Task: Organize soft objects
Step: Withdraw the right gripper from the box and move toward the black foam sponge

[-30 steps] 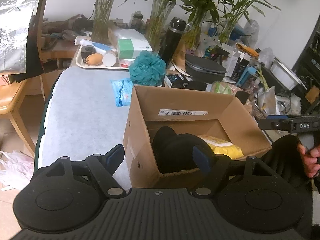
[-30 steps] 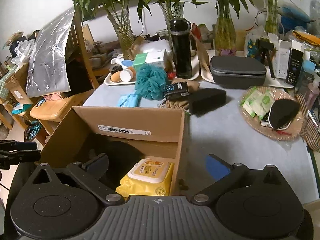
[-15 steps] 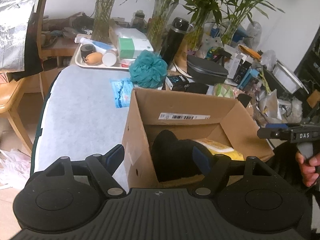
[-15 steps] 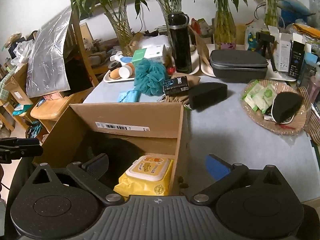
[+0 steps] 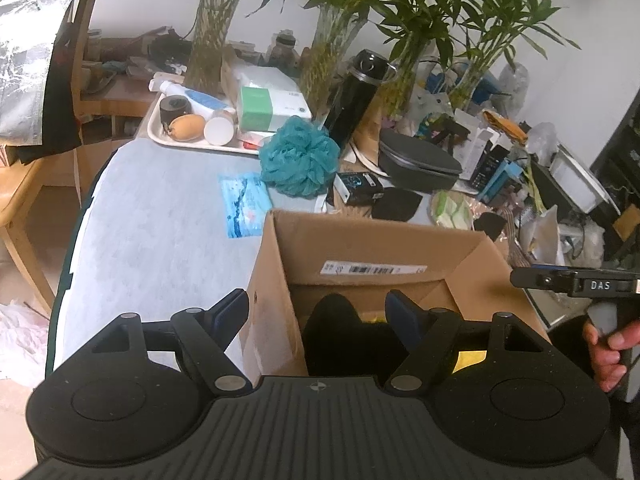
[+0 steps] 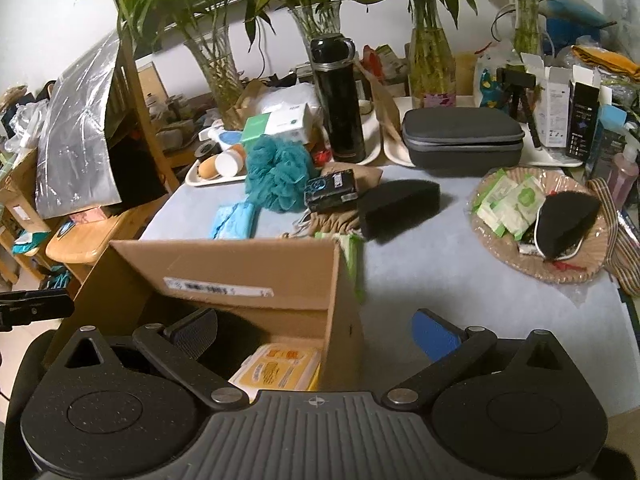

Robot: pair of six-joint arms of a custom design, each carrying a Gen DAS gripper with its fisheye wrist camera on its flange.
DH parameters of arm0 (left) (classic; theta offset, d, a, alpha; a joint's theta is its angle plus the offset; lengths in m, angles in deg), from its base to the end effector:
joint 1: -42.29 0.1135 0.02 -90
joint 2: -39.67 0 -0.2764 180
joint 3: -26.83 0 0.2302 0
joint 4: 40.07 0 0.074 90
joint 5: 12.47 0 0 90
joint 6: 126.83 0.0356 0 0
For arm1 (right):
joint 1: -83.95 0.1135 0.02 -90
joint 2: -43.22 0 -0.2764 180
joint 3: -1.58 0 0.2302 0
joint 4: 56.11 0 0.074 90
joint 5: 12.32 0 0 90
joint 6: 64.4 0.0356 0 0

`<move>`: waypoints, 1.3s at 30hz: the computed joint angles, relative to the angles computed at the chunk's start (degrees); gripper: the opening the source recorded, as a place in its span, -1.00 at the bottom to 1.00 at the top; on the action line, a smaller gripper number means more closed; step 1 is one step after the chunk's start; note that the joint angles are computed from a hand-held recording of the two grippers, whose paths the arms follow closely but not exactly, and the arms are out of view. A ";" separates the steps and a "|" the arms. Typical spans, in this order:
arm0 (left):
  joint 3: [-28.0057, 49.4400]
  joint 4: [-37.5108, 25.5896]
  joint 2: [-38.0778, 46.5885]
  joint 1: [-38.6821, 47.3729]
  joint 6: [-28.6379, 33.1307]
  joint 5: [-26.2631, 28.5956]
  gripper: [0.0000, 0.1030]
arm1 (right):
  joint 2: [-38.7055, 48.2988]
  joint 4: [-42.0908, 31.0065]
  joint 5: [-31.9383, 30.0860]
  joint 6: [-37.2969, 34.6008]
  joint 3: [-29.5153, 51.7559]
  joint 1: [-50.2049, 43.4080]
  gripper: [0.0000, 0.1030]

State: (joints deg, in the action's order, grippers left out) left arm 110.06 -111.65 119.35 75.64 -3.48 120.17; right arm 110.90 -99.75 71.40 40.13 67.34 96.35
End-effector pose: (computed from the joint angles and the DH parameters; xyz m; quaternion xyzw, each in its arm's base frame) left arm 0.2118 0.1105 0.3068 0.0693 0.9145 -0.2006 0.3445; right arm 0.2157 0.0514 0.2834 -0.0035 0.9246 0.1372 0.3554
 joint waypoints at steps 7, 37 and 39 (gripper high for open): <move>3.96 3.14 1.74 -2.73 -4.53 0.04 0.46 | 6.73 1.00 -0.21 -1.45 6.82 -2.78 1.00; 6.19 15.23 10.95 -3.84 -12.14 1.73 0.46 | 31.51 25.58 -1.76 -12.39 8.82 -7.82 0.96; 6.45 15.65 11.70 -3.84 -12.31 1.79 0.46 | 34.17 25.41 -2.35 -12.57 10.74 -7.96 0.87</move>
